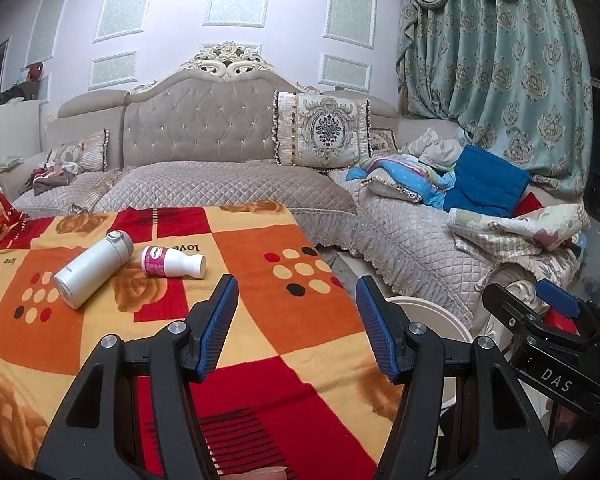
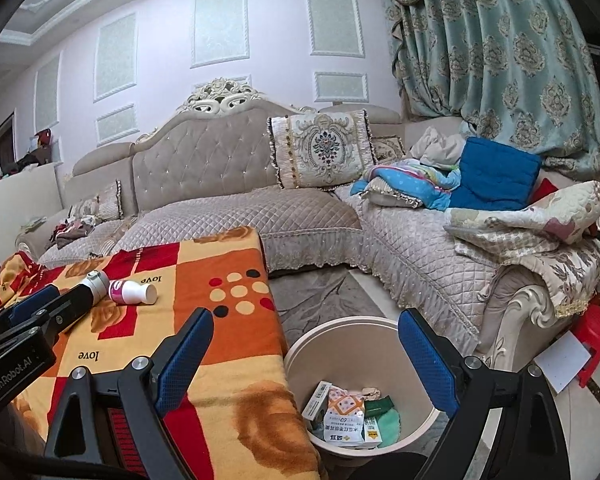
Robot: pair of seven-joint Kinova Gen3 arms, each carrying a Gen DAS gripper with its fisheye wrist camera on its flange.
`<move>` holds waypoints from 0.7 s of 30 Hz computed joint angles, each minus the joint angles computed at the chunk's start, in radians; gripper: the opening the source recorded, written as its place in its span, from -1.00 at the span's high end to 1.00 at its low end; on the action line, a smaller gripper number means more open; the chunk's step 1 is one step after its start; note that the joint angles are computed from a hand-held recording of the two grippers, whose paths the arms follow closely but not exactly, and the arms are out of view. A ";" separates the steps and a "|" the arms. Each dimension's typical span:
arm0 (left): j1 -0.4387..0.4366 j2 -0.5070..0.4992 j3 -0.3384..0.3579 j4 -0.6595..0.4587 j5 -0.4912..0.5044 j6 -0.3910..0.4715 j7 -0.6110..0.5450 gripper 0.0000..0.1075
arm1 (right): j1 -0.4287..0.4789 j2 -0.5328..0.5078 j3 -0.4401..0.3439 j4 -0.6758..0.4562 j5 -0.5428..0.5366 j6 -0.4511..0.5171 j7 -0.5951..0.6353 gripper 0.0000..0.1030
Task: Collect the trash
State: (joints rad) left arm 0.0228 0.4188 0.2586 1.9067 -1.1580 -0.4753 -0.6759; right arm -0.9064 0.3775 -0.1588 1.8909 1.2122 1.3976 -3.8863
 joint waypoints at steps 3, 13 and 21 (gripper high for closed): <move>0.002 0.000 -0.001 0.000 0.004 0.003 -0.002 -0.12 | 0.001 -0.002 -0.001 0.002 0.001 -0.003 0.001 -0.80; 0.001 0.005 0.006 0.000 0.023 0.012 -0.018 -0.12 | 0.005 -0.005 -0.001 0.006 0.006 -0.012 -0.007 -0.80; 0.001 0.009 0.010 0.003 0.064 0.020 -0.071 -0.12 | 0.012 -0.008 -0.002 0.011 0.013 -0.024 -0.004 -0.81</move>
